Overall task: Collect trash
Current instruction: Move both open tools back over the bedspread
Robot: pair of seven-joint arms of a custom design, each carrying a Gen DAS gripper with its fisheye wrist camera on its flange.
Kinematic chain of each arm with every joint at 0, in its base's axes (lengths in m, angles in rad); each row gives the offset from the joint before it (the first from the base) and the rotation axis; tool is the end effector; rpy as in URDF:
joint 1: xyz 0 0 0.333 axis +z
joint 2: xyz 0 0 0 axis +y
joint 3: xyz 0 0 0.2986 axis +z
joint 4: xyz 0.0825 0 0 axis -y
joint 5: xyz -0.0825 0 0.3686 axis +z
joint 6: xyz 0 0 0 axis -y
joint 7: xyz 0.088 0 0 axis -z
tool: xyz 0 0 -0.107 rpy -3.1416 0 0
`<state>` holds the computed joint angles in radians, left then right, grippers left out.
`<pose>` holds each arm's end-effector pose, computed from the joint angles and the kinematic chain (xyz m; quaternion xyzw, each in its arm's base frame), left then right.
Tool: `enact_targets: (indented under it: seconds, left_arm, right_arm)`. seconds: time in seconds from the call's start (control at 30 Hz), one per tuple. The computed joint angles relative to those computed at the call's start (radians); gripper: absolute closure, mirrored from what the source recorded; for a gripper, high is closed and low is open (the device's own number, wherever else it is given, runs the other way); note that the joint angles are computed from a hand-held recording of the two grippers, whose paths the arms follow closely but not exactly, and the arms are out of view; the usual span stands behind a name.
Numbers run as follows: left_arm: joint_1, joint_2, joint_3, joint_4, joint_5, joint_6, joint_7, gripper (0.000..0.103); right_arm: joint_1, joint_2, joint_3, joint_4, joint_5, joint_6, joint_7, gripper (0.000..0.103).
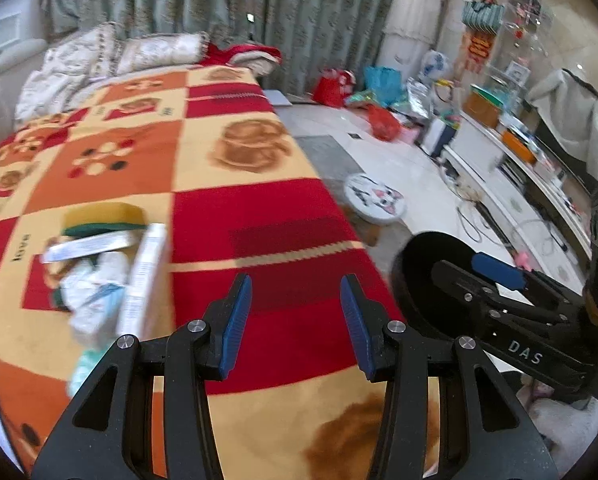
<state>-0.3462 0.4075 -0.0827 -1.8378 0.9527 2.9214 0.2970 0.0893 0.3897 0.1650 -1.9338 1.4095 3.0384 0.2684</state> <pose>0.5749 -0.3130 0.3622 -0.6531 0.6556 -0.3153 0.2101 0.6081 0.0734 0.3143 -0.6958 0.5969 -0.1633 0.3645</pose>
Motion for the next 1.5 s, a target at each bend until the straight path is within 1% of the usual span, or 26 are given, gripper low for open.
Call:
enact_targets:
  seconds: [0.1,0.17,0.27,0.4,0.6,0.63,0.73,0.8,1.0,1.1,1.2,1.3,1.4,1.5]
  left_arm:
    - [-0.018,-0.052,0.048,-0.050,0.084,0.000,-0.098,0.059]
    - [-0.015,-0.085,0.058,-0.080,0.147,-0.007,-0.167,0.059]
    - [0.001,-0.132,0.058,-0.118,0.243,-0.033,-0.258,0.059]
    - [0.039,-0.184,0.037,-0.165,0.332,-0.060,-0.333,0.059]
    - [0.104,-0.250,-0.012,-0.232,0.411,-0.085,-0.418,0.059]
    - [0.113,-0.258,-0.019,-0.241,0.419,-0.088,-0.427,0.059]
    - [0.136,-0.284,-0.034,-0.269,0.442,-0.096,-0.457,0.059]
    - [0.151,-0.301,-0.040,-0.288,0.453,-0.098,-0.475,0.059]
    - [0.188,-0.336,-0.052,-0.332,0.464,-0.106,-0.505,0.059]
    - [0.205,-0.348,-0.054,-0.349,0.455,-0.105,-0.510,0.059]
    - [0.218,-0.354,-0.054,-0.365,0.453,-0.098,-0.516,0.059]
    - [0.232,-0.361,-0.051,-0.386,0.444,-0.086,-0.508,0.059]
    - [0.249,-0.366,-0.045,-0.414,0.433,-0.066,-0.496,0.059]
    - [0.265,-0.359,-0.039,-0.434,0.412,-0.051,-0.464,0.059]
  right_arm:
    - [0.017,-0.010,0.027,0.006,0.066,0.027,-0.083,0.038]
    - [0.032,-0.016,0.033,0.010,0.111,0.035,-0.134,0.038]
    - [0.066,-0.023,0.031,0.019,0.179,0.043,-0.210,0.038]
    - [0.114,-0.032,0.015,0.027,0.244,0.046,-0.286,0.038]
    - [0.168,-0.044,-0.002,0.033,0.280,0.037,-0.327,0.038]
    - [0.177,-0.045,-0.003,0.035,0.280,0.037,-0.329,0.037]
    - [0.193,-0.044,-0.005,0.041,0.270,0.037,-0.321,0.029]
    - [0.202,-0.041,-0.005,0.046,0.275,0.042,-0.329,0.028]
    - [0.221,-0.034,0.007,0.059,0.254,0.045,-0.315,0.028]
    - [0.235,-0.022,0.015,0.066,0.221,0.064,-0.304,0.028]
    - [0.231,-0.017,0.028,0.063,0.204,0.038,-0.304,0.028]
    - [0.232,-0.007,0.034,0.062,0.140,0.026,-0.254,0.028]
    - [0.238,0.014,0.040,0.059,0.021,0.030,-0.162,0.028]
    - [0.236,0.037,0.041,0.057,-0.101,0.007,-0.050,0.028]
